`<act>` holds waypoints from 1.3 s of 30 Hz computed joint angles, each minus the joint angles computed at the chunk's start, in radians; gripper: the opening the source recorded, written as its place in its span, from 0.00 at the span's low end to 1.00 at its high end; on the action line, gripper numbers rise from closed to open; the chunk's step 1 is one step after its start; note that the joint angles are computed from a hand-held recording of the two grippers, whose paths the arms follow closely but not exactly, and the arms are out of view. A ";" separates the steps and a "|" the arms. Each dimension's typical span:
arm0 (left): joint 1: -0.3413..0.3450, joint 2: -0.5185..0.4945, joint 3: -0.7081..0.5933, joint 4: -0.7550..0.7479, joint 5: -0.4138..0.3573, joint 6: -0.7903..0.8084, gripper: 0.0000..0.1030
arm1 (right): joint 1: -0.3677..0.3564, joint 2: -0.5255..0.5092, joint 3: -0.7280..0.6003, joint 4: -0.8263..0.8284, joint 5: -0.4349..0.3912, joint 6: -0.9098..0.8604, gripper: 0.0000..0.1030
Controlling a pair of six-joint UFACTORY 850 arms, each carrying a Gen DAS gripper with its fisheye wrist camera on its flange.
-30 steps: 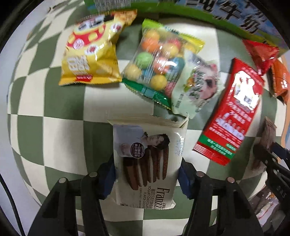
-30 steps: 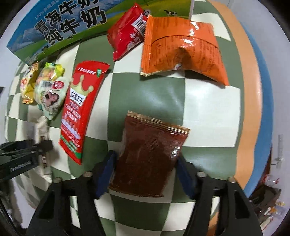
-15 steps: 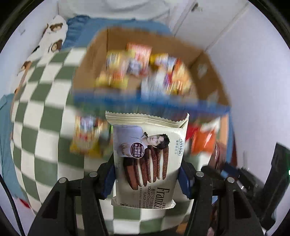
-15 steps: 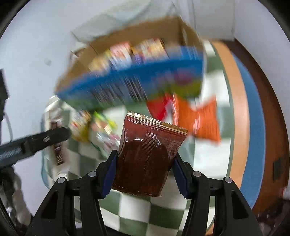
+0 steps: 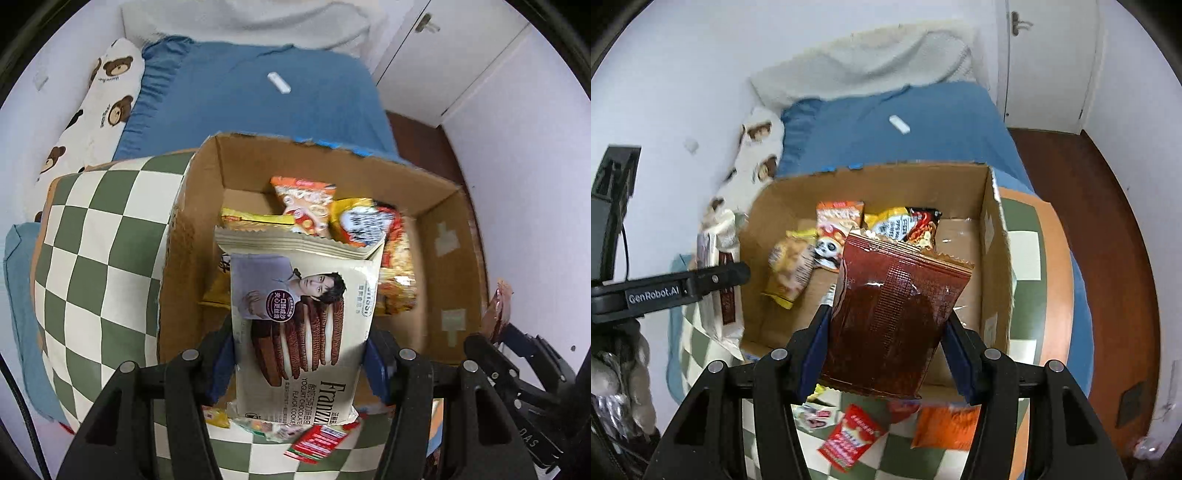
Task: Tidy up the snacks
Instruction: 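Drop both held packets into the box and open both tools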
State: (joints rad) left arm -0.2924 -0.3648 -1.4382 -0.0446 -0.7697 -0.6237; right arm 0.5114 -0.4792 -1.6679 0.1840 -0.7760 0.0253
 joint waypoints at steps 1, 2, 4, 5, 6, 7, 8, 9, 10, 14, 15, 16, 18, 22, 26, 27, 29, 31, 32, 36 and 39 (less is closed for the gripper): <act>0.006 -0.022 -0.013 -0.001 -0.013 0.005 0.55 | 0.000 -0.019 -0.014 0.000 -0.012 0.001 0.58; 0.007 -0.034 -0.017 -0.004 -0.022 0.010 0.55 | 0.001 -0.039 -0.030 -0.005 -0.026 0.000 0.58; 0.010 -0.052 -0.015 -0.019 -0.034 0.019 0.55 | 0.005 -0.078 -0.061 -0.018 -0.059 0.002 0.58; 0.012 -0.059 -0.015 -0.026 -0.038 0.024 0.55 | 0.005 -0.089 -0.063 -0.016 -0.069 -0.005 0.58; 0.014 -0.067 -0.014 -0.031 -0.042 0.028 0.55 | 0.005 -0.101 -0.070 -0.015 -0.080 -0.007 0.58; 0.015 -0.074 -0.016 -0.034 -0.046 0.032 0.55 | 0.005 -0.111 -0.077 -0.015 -0.090 -0.009 0.58; 0.016 -0.081 -0.016 -0.038 -0.051 0.036 0.55 | 0.004 -0.120 -0.083 -0.012 -0.099 -0.015 0.58; 0.017 -0.087 -0.017 -0.043 -0.054 0.040 0.55 | 0.004 -0.128 -0.088 -0.012 -0.107 -0.016 0.58; 0.019 -0.094 -0.017 -0.051 -0.059 0.046 0.55 | 0.005 -0.135 -0.093 -0.016 -0.115 -0.017 0.58; 0.023 -0.116 -0.025 -0.077 -0.079 0.067 0.56 | 0.002 -0.175 -0.120 0.001 -0.160 -0.041 0.58; 0.022 -0.120 -0.027 -0.084 -0.085 0.072 0.56 | 0.002 -0.186 -0.129 0.007 -0.176 -0.048 0.59; 0.022 -0.125 -0.029 -0.091 -0.091 0.078 0.56 | 0.002 -0.205 -0.147 0.013 -0.206 -0.054 0.60; 0.019 -0.127 -0.028 -0.088 -0.090 0.078 0.60 | 0.006 -0.239 -0.183 0.005 -0.261 -0.049 0.75; 0.010 -0.116 -0.020 -0.048 -0.079 0.051 0.89 | 0.011 -0.262 -0.200 -0.020 -0.288 -0.015 0.93; 0.007 -0.104 -0.008 -0.032 -0.084 0.034 0.89 | 0.009 -0.248 -0.175 -0.022 -0.260 0.017 0.95; 0.007 -0.103 -0.008 -0.031 -0.084 0.029 0.89 | 0.009 -0.244 -0.168 -0.033 -0.252 0.035 0.95; 0.003 -0.092 0.004 -0.018 -0.078 0.014 0.89 | 0.009 -0.238 -0.161 -0.043 -0.245 0.052 0.95; -0.004 -0.077 0.017 0.005 -0.068 -0.006 0.89 | 0.007 -0.225 -0.146 -0.049 -0.233 0.065 0.95; -0.007 -0.074 0.019 0.014 -0.066 -0.011 0.89 | 0.006 -0.221 -0.141 -0.050 -0.229 0.068 0.95; -0.022 -0.051 0.037 0.052 -0.056 -0.043 0.89 | 0.006 -0.196 -0.118 -0.066 -0.206 0.089 0.95; -0.032 -0.028 0.055 0.080 -0.044 -0.067 0.89 | 0.010 -0.179 -0.112 -0.080 -0.193 0.103 0.95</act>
